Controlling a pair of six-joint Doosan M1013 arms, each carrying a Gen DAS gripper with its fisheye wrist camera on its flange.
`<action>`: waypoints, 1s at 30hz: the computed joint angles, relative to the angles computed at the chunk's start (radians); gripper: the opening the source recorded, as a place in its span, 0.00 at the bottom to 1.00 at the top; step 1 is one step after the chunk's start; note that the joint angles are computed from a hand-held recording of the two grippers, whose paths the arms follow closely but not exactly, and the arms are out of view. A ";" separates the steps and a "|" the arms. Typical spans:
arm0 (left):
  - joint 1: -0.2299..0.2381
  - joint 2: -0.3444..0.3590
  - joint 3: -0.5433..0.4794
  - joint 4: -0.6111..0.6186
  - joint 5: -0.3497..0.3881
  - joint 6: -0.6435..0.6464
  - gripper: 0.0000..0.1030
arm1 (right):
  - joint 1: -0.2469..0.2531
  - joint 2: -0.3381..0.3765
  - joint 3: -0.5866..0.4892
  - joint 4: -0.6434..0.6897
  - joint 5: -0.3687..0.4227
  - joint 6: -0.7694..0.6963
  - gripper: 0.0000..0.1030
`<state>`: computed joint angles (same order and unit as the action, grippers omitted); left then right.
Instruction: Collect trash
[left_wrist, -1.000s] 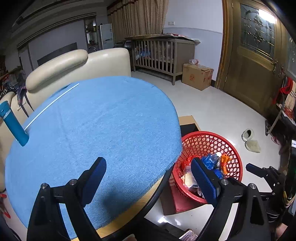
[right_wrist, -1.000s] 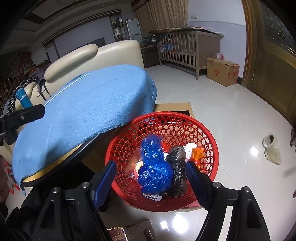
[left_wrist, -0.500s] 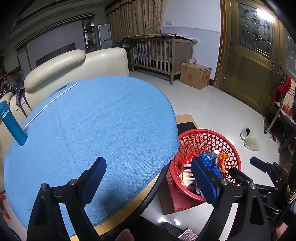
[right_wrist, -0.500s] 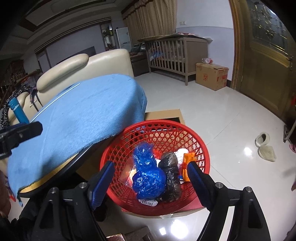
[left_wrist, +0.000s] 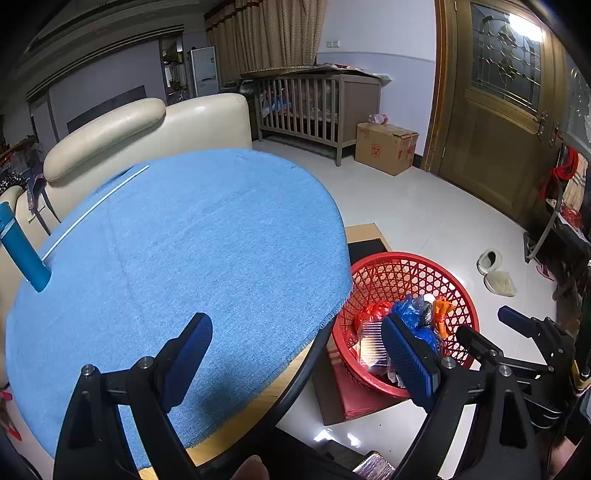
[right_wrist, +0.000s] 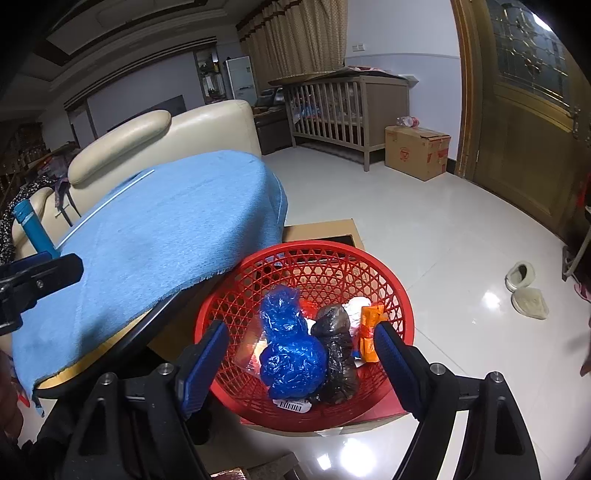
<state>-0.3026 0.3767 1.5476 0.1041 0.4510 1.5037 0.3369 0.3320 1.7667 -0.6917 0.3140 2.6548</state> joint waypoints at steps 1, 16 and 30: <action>-0.001 0.000 0.001 0.002 -0.001 -0.002 0.90 | 0.000 0.000 0.000 0.001 0.002 0.000 0.81; -0.003 0.001 0.001 -0.020 0.001 0.031 0.90 | -0.001 0.001 0.000 -0.004 0.011 0.019 0.81; -0.006 0.000 0.007 -0.031 -0.008 0.055 0.90 | -0.003 0.005 -0.006 -0.022 0.034 0.048 0.81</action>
<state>-0.3088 0.3768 1.5549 0.0731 0.4428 1.5585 0.3343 0.3366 1.7609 -0.7136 0.3476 2.7028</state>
